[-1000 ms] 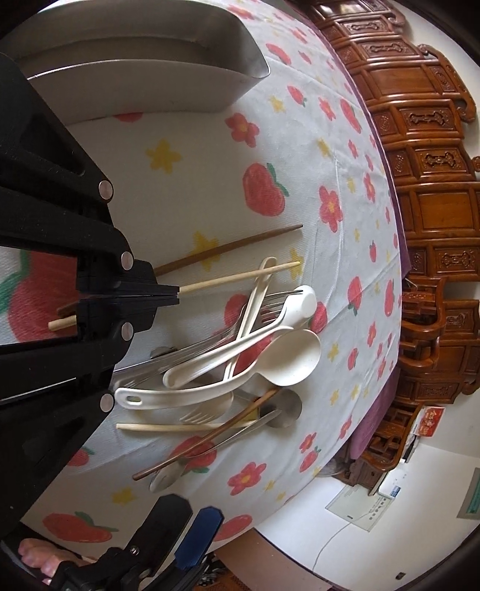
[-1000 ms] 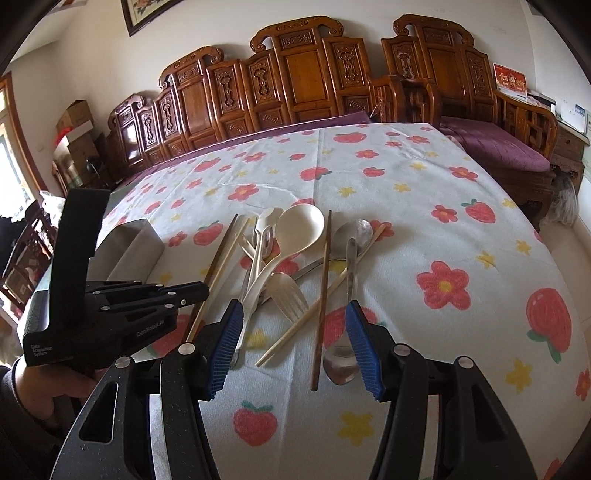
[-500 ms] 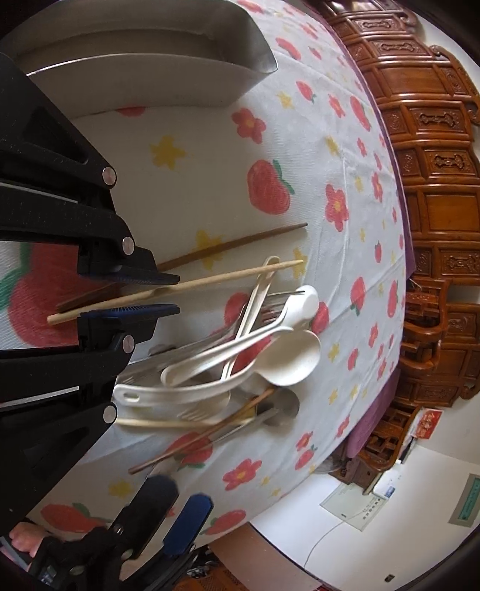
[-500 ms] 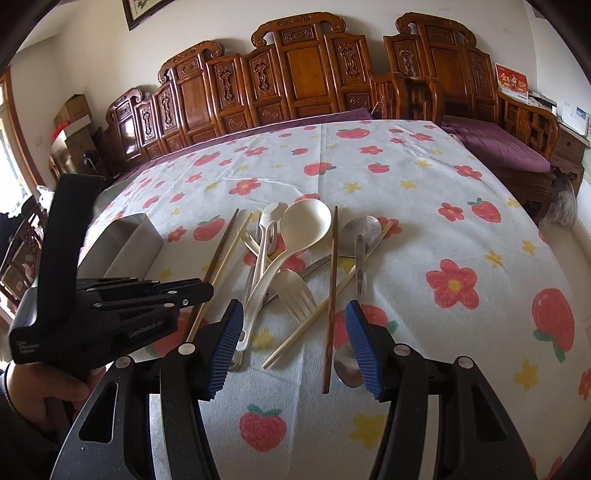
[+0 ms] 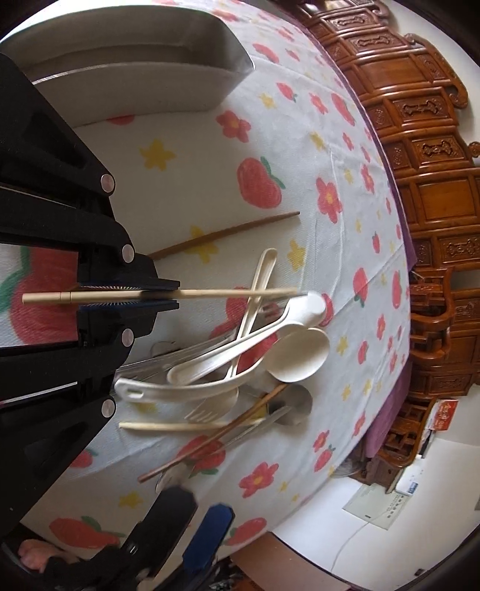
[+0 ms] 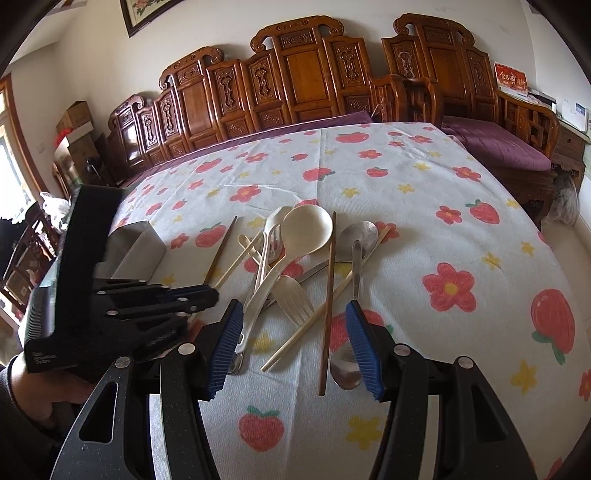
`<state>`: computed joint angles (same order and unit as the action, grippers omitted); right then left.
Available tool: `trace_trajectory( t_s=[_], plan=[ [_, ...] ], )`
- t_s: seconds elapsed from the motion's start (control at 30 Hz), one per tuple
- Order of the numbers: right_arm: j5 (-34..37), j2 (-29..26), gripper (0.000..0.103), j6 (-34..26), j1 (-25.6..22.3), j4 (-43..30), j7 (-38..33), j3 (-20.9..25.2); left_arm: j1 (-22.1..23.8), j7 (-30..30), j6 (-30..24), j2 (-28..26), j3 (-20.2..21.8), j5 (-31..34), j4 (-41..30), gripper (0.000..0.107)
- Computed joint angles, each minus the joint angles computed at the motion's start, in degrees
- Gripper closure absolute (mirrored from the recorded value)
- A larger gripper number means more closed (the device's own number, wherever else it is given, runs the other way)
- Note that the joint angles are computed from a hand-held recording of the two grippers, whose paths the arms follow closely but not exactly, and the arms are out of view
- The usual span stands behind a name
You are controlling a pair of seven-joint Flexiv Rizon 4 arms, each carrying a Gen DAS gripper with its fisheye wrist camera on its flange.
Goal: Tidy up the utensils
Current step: 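Grasp the light wooden chopstick with the left gripper while the right gripper grasps a white plastic spoon, then carry the chopstick into the metal tray and open the left gripper while the right gripper lifts the spoon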
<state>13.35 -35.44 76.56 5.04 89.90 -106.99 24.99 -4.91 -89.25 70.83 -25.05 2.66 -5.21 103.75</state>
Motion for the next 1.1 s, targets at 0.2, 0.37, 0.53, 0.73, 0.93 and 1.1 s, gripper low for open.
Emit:
trace_trajectory(
  t_s=[0.2,0.37,0.53,0.73,0.93,1.1],
  plan=[
    [0.9,-1.0,0.054,-2.5,-0.4,-1.7,-1.0,1.1,3.3,4.4,6.0,6.3,-3.9,-6.1,8.4,0.103],
    [0.8,-1.9,0.062,-4.3,1.6,-3.1,-0.7,-0.1,4.6,8.9,9.7,10.1,-5.9,-11.3,13.0,0.103],
    [1.5,-3.3,0.064,-6.8,2.7,-5.2,-0.3,-0.2,5.1,12.8,13.3,12.4,-7.5,-15.8,15.9,0.103],
    [1.9,-5.1,0.070,-9.5,4.2,-7.6,0.9,-1.4,6.8,20.1,15.9,13.8,-11.0,-24.7,18.3,0.103],
    [4.4,-5.8,0.085,-12.1,3.4,-9.4,0.4,-0.6,6.9,25.7,17.1,14.7,-12.0,-31.7,19.9,0.103],
    [6.4,-5.2,0.098,-12.1,3.1,-9.3,-1.1,-0.5,5.9,27.5,17.8,15.4,-11.1,-34.2,20.6,0.103]
  ],
)
